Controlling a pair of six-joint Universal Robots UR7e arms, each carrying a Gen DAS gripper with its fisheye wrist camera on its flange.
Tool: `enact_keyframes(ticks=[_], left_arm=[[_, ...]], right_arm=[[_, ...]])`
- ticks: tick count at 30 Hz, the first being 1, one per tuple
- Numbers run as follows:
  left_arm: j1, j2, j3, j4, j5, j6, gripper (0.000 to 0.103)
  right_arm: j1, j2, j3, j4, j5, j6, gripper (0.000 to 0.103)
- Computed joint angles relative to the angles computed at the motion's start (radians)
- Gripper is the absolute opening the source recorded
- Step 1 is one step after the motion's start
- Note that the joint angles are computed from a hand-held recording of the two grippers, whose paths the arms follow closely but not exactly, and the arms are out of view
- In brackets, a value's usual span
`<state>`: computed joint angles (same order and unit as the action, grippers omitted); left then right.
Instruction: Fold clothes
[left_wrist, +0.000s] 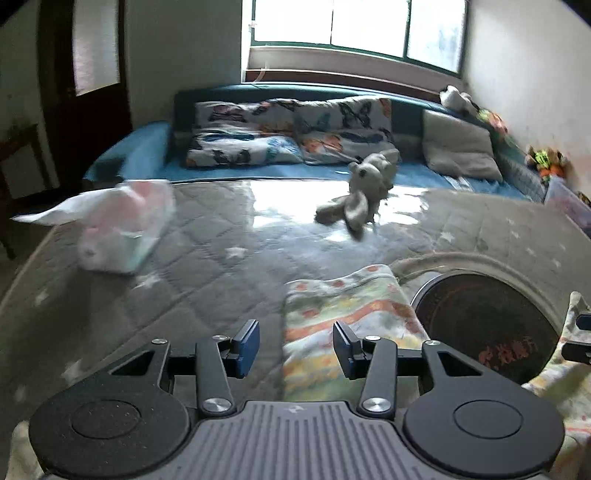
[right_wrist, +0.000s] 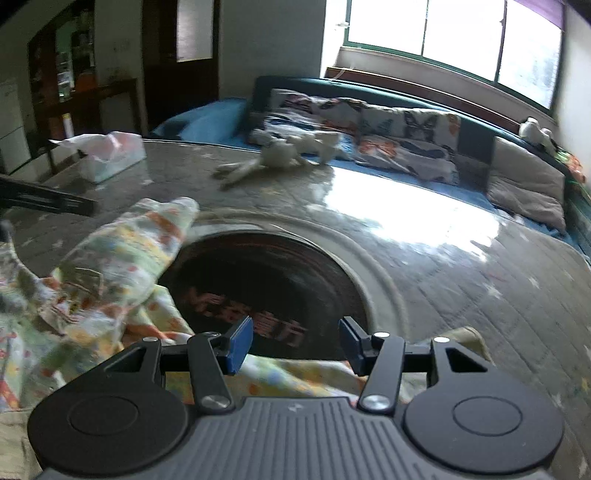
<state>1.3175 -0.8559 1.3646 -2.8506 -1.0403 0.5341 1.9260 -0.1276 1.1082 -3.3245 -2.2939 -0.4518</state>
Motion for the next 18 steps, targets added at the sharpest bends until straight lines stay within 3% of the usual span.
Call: enact_keyframes(ticks=[10,15,18], left_arm=[[0.024,0.119,-0.164,0.095,0.011,-0.028,0.038],[0.030,0.130,-0.176,0.086,-0.014,-0.012,0.007],[0.032,0.107,-0.142,0.045,-0.043,0.000,0.005]], right_arm=[[-0.014,0.028,-0.072,0.064,0.073,0.002,0.053],[-0.019,0.045,-0.112,0.093,0.096,0.010,0.053],[-0.020,0.054,-0.133,0.112,0.111,0.020,0.052]])
